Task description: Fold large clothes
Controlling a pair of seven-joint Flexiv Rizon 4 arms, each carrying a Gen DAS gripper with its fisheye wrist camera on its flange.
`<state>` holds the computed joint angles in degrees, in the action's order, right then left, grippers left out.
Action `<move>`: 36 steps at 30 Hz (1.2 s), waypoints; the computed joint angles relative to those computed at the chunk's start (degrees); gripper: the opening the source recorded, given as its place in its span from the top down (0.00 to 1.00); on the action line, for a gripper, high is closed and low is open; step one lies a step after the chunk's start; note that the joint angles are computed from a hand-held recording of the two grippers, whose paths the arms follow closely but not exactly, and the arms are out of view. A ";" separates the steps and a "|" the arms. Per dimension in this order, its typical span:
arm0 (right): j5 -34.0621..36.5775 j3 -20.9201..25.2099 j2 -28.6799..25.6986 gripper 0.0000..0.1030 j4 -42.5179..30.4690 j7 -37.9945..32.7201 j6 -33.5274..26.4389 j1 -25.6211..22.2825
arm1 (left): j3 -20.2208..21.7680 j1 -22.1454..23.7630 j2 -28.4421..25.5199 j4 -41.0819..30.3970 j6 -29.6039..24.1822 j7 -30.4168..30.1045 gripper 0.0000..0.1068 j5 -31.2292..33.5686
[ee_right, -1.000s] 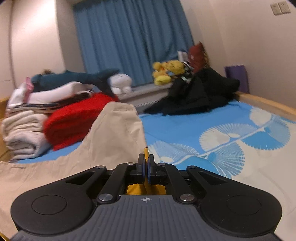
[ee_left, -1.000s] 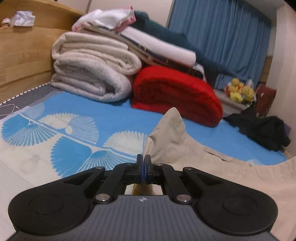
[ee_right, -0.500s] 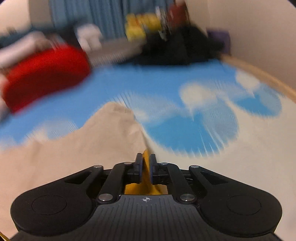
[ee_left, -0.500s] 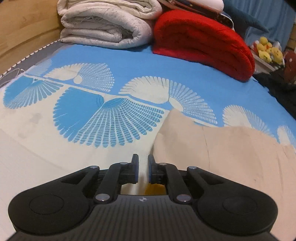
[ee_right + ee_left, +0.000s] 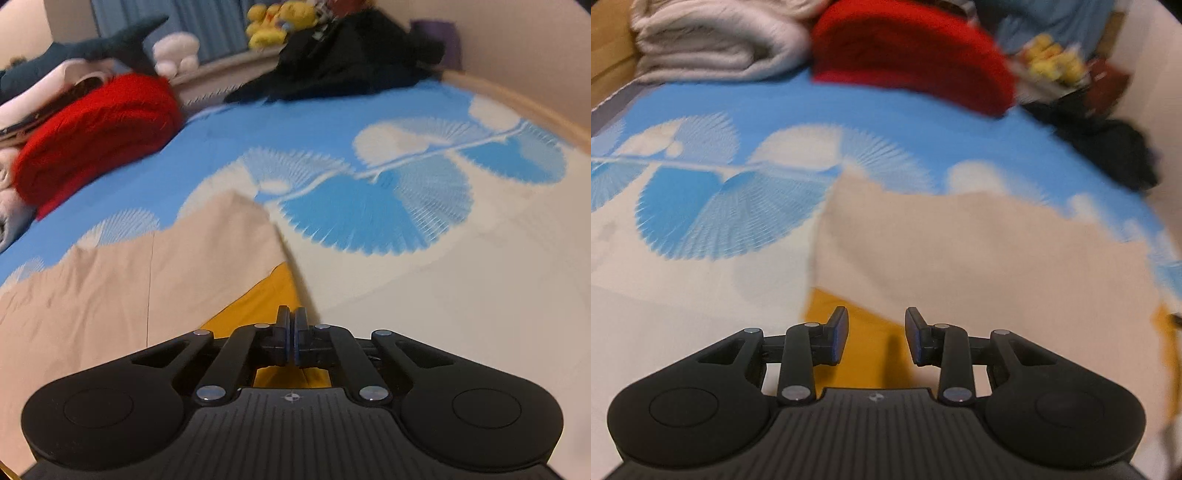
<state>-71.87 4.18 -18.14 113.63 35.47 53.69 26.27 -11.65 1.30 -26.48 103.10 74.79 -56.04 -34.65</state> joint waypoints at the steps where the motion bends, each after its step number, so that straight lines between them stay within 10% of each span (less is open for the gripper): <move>1: 0.95 0.37 0.37 1.00 0.01 -0.59 -1.32 0.39 | -2.54 1.54 0.90 1.23 -0.10 2.74 0.66 -2.18; 4: 3.90 1.14 0.57 0.97 -0.50 -3.44 -4.32 1.28 | -4.00 1.78 2.93 4.03 -3.80 10.22 0.66 -3.89; 9: 6.63 2.26 3.12 0.90 0.28 -3.94 -9.76 2.66 | 11.65 -8.07 1.78 1.16 -10.56 -0.72 0.63 20.41; 13: 3.57 3.23 7.23 0.87 5.76 3.66 1.40 -0.40 | 11.60 -5.05 5.00 4.21 -10.02 -7.23 0.59 17.74; 16: 8.06 4.90 8.38 0.60 9.20 4.37 9.67 -2.07 | 14.53 -4.65 6.00 4.54 -12.41 -16.25 0.38 20.14; 22: 26.77 9.17 10.97 0.58 13.09 -1.32 4.62 1.17 | 11.03 2.74 8.37 8.90 -21.54 -21.57 0.38 5.30; 30: 24.01 7.33 11.00 0.49 16.73 10.16 12.71 1.12 | 9.93 3.50 8.10 10.78 -22.15 -21.30 0.39 -2.96; 33: 24.59 7.08 10.07 0.48 15.86 9.01 12.13 1.42 | 9.78 2.97 8.04 11.16 -21.40 -22.59 0.44 -3.55; 36: 25.83 7.13 9.77 0.64 14.89 7.19 10.67 1.80 | 9.37 2.68 8.67 11.58 -20.50 -21.36 0.84 -3.86</move>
